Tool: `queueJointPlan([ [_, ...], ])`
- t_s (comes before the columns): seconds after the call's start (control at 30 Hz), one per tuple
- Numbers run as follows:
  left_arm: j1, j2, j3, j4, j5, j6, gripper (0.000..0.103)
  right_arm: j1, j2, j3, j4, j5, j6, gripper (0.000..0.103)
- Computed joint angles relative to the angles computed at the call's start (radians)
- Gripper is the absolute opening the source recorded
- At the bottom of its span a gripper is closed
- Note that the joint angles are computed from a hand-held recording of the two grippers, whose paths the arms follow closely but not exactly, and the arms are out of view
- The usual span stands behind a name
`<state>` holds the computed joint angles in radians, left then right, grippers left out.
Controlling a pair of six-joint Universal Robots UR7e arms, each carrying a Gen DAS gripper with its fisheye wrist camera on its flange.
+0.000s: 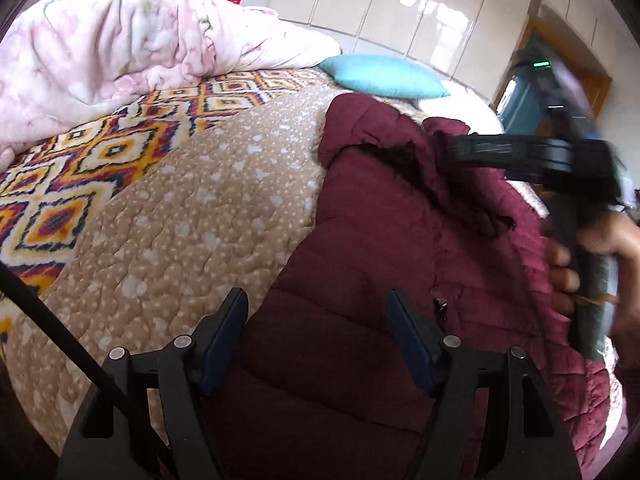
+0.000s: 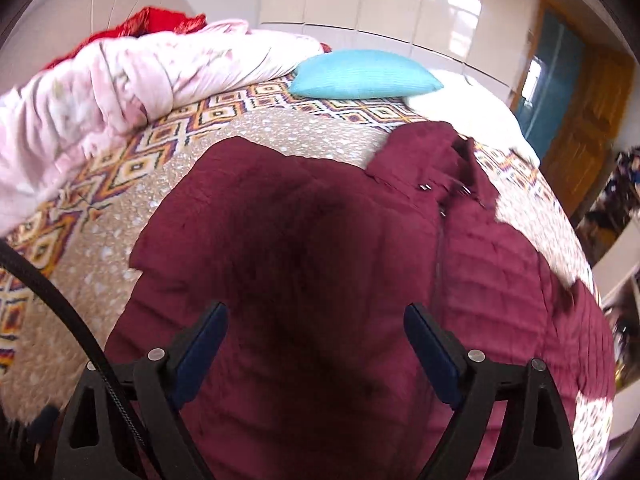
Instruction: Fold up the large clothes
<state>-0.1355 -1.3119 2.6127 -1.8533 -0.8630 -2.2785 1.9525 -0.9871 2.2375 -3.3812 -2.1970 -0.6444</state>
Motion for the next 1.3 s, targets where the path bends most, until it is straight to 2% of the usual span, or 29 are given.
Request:
queueJointPlan([
  [0.1,-0.001,0.023,-0.002,-0.011,0.004,0.011,0.074,-0.012,0.054,-0.056,0.056,-0.046,0.024,0.092],
  [0.13,0.002,0.030,-0.005,-0.011,0.005,0.014,0.074,-0.012,0.070,-0.067,0.058,-0.070,0.023,0.088],
  [0.17,0.001,0.036,-0.006,-0.010,0.005,0.014,0.074,-0.015,0.084,-0.075,0.048,-0.097,0.011,0.071],
  [0.2,0.001,0.039,-0.007,-0.009,0.007,0.014,0.074,-0.024,0.071,-0.076,0.074,-0.090,0.019,0.064],
  [0.23,0.001,0.044,-0.008,-0.008,0.007,0.014,0.074,-0.033,0.050,-0.073,0.093,-0.074,0.036,0.049],
  [0.27,0.000,0.048,-0.009,-0.007,0.006,0.013,0.075,-0.041,0.028,-0.068,0.107,-0.064,0.054,0.029],
  [0.3,0.002,0.052,-0.012,-0.007,0.004,0.014,0.075,-0.052,-0.003,-0.066,0.119,-0.059,0.082,0.026],
  [0.4,0.002,0.058,-0.016,0.002,0.001,0.009,0.075,-0.080,-0.089,-0.054,0.107,-0.035,0.123,0.025],
  [0.53,0.005,0.071,-0.023,0.018,-0.006,0.003,0.075,-0.134,-0.184,-0.065,0.063,-0.084,0.129,0.024],
  [0.63,0.013,0.088,-0.036,0.036,-0.009,0.002,0.075,-0.204,-0.252,-0.076,0.061,-0.108,0.133,0.023],
  [0.8,0.026,0.093,-0.053,0.054,-0.014,0.013,0.075,-0.314,-0.301,-0.079,0.006,-0.136,0.092,0.022],
  [0.87,0.034,0.079,-0.067,0.074,-0.017,0.020,0.075,-0.356,-0.322,-0.086,0.039,-0.127,0.115,0.022],
  [0.97,0.032,0.072,-0.099,0.109,-0.008,0.029,0.075,-0.431,-0.377,-0.082,0.180,-0.055,0.178,0.023],
  [1.03,0.037,0.093,-0.135,0.136,-0.002,0.051,0.075,-0.467,-0.406,-0.065,0.223,-0.002,0.183,0.027],
  [1.13,0.065,0.119,-0.158,0.048,0.031,0.174,0.076,-0.509,-0.472,-0.033,0.259,0.103,0.186,0.041],
  [1.2,0.095,0.155,-0.181,-0.025,0.057,0.267,0.076,-0.547,-0.539,-0.018,0.324,0.192,0.185,0.043],
  [1.3,0.139,0.220,-0.207,-0.137,0.106,0.398,0.076,-0.590,-0.588,-0.009,0.310,0.224,0.148,0.049],
])
